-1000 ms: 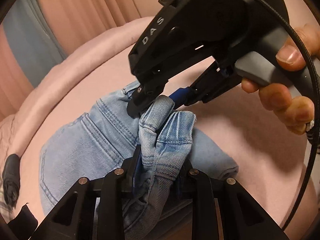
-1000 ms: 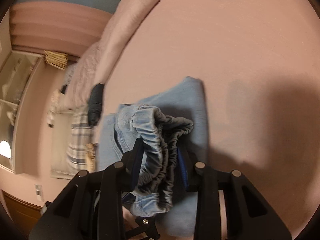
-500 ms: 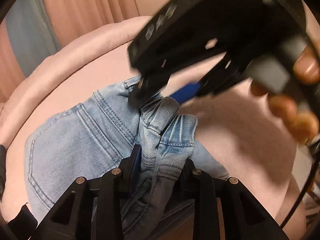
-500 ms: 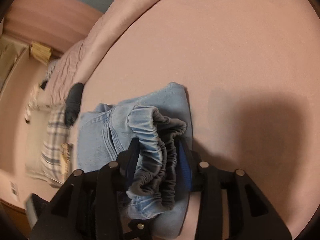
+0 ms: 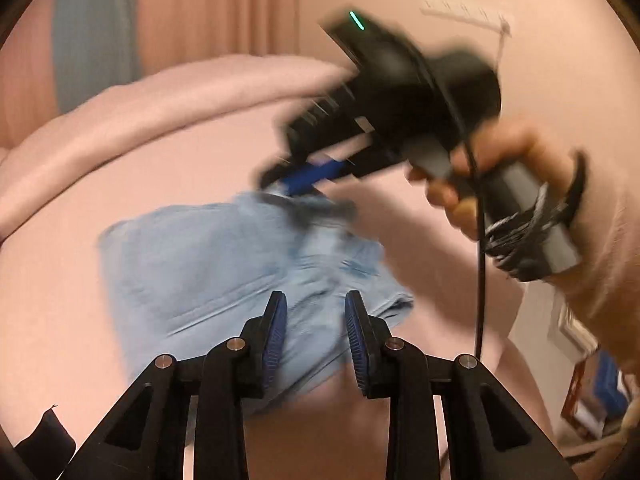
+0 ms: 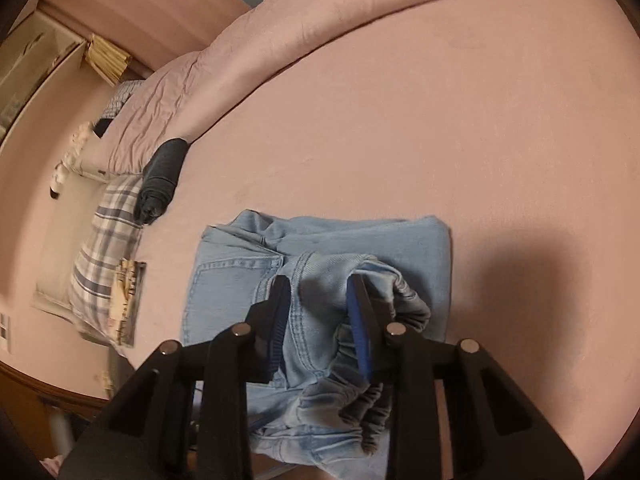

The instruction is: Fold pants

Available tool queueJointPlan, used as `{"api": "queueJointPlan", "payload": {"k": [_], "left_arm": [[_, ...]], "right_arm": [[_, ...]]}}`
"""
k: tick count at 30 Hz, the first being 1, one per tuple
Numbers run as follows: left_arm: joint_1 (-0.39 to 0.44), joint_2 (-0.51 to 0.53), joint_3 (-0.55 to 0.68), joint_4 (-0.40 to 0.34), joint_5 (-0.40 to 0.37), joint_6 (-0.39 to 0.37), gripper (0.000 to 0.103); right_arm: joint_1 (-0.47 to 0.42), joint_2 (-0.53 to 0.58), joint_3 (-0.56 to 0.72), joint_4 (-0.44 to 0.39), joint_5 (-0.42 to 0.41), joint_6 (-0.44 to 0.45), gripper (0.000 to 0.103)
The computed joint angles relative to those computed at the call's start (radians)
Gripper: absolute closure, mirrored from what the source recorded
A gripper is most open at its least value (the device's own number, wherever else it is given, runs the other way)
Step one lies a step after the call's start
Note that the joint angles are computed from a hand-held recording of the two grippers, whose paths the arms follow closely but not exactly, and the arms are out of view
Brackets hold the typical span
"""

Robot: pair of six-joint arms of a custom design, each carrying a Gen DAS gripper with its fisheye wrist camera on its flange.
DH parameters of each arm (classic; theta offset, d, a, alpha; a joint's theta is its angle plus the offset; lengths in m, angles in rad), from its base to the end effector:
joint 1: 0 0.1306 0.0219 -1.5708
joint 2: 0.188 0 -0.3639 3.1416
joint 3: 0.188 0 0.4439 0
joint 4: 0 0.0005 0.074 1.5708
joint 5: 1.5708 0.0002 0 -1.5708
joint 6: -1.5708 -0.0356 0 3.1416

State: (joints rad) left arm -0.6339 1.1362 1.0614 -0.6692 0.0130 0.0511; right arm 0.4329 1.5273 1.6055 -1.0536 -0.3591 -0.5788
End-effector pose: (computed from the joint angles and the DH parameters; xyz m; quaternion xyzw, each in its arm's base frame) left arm 0.3670 -0.2710 0.3759 0.2656 0.8764 -0.1405 0.3764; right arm 0.5186 0.2529 0.4364 0.0163 0.9420 0.2892 0.1697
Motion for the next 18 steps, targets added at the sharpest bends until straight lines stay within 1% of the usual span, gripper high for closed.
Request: {"api": "queueJointPlan", "payload": {"k": [1, 3, 5, 6, 9, 11, 12, 13, 14, 15, 16, 17, 18], "left_arm": [[0.013, -0.029, -0.017, 0.004, -0.017, 0.013, 0.074], [0.046, -0.074, -0.054, 0.032, -0.016, 0.034, 0.074], [0.073, -0.072, -0.059, 0.024, -0.036, 0.054, 0.074], [0.089, -0.06, -0.06, 0.008, -0.026, 0.069, 0.074], [0.125, -0.01, -0.069, -0.031, 0.058, 0.102, 0.074], [0.148, 0.001, -0.088, -0.001, 0.102, 0.114, 0.074], [0.152, -0.002, -0.092, 0.006, 0.113, 0.122, 0.074], [0.151, -0.001, -0.087, 0.0, 0.113, 0.113, 0.074], [0.15, -0.002, -0.086, -0.005, 0.111, 0.101, 0.074], [0.15, -0.002, -0.086, -0.005, 0.111, 0.087, 0.074], [0.154, 0.003, -0.082, -0.005, 0.116, 0.081, 0.074], [0.16, 0.003, -0.08, -0.008, 0.125, 0.08, 0.074], [0.165, 0.005, -0.077, -0.009, 0.135, 0.086, 0.074]], "right_arm": [[0.0, 0.0, -0.002, -0.005, 0.011, 0.003, 0.074], [-0.005, -0.003, -0.016, -0.002, 0.018, -0.009, 0.074], [-0.006, -0.022, -0.042, 0.015, 0.015, -0.024, 0.074], [-0.002, -0.022, -0.041, 0.021, 0.02, -0.026, 0.074], [0.004, -0.04, -0.063, 0.035, 0.039, -0.022, 0.074], [0.022, -0.024, -0.04, 0.024, 0.055, -0.029, 0.074], [0.026, -0.014, -0.02, 0.001, 0.063, -0.03, 0.074], [0.03, -0.006, 0.004, -0.035, 0.08, -0.026, 0.074], [0.04, 0.002, 0.039, -0.073, 0.116, -0.03, 0.072], [0.053, 0.007, 0.068, -0.087, 0.147, -0.02, 0.068], [0.07, 0.016, 0.101, -0.091, 0.177, 0.013, 0.062], [0.091, 0.035, 0.139, -0.093, 0.189, 0.047, 0.06], [0.103, 0.053, 0.168, -0.097, 0.179, 0.068, 0.06]]}}
